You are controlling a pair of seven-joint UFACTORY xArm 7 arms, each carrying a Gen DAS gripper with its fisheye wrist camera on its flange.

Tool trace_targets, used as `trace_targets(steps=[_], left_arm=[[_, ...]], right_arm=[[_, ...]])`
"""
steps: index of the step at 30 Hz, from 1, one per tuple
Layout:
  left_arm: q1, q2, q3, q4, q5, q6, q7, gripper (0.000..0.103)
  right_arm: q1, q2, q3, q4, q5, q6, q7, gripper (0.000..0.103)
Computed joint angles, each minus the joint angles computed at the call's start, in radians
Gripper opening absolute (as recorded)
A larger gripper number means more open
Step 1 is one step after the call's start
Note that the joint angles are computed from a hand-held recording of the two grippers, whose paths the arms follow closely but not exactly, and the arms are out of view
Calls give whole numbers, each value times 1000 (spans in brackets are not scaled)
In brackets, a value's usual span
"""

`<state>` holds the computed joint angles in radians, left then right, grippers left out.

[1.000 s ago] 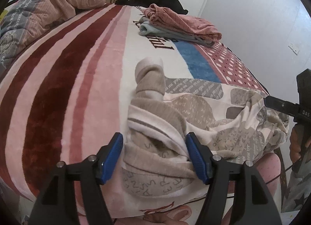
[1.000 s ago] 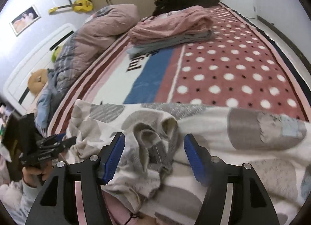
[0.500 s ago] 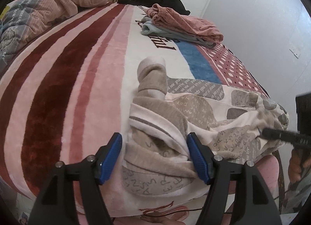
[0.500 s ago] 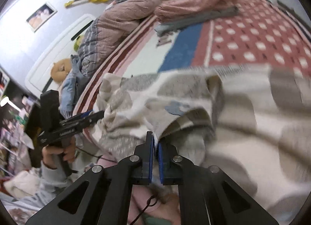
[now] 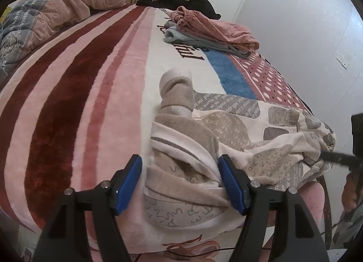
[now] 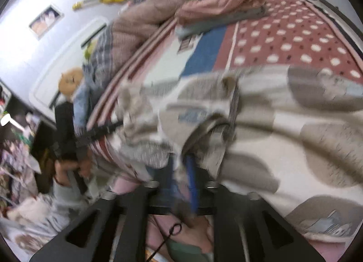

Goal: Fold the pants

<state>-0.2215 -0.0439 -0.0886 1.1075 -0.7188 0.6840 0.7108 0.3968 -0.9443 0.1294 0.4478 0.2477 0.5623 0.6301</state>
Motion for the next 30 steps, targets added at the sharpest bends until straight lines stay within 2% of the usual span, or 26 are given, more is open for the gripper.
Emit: trace_targets(steps=[1,4,9,12,16,18,19,20,23,26,28,29,30], left_arm=[[0,-2,0,0,1,1,1,66],[-2,-6,-1,-2,8,-1,-1,66],[-4,-8,-1,-3,13,-1,-7,66],[-4,-8,1,-2,13,0,-3,66],[-4,-2,0,6,13,6,-11,66],[-3,-2,0,6,13,6,-14,66],[-2,-4,1,5,10,8,-12,66],[-2,-4,1,4,7,8,-10,66],[2,-4,5,3,-2,10,-1,66],[8,1,8,6,-13,17,5,68],[10,5,7,8,-17,18,4,69],[11,6,7,9,-17,19,4,69],[11,6,6,8,-18,19,6,69]], right_arm=[[-7,-5,-6,-4,-3,-13,-3,42],[25,18,-71,-19,30,-77,-54,42],[202,95,-230,-62,180,-295,-206,42],[295,143,-297,-60,249,-392,-259,42],[309,222,-310,-21,284,-395,-260,42],[350,262,-336,-11,322,-440,-275,26],[348,285,-331,-1,327,-444,-269,7],[370,287,-344,-1,340,-457,-280,4],[539,237,-443,-33,390,-569,-348,3],[616,160,-464,-89,373,-641,-331,2],[617,133,-443,-118,360,-634,-295,2],[588,132,-412,-125,349,-607,-271,1],[525,130,-354,-135,333,-551,-235,1]])
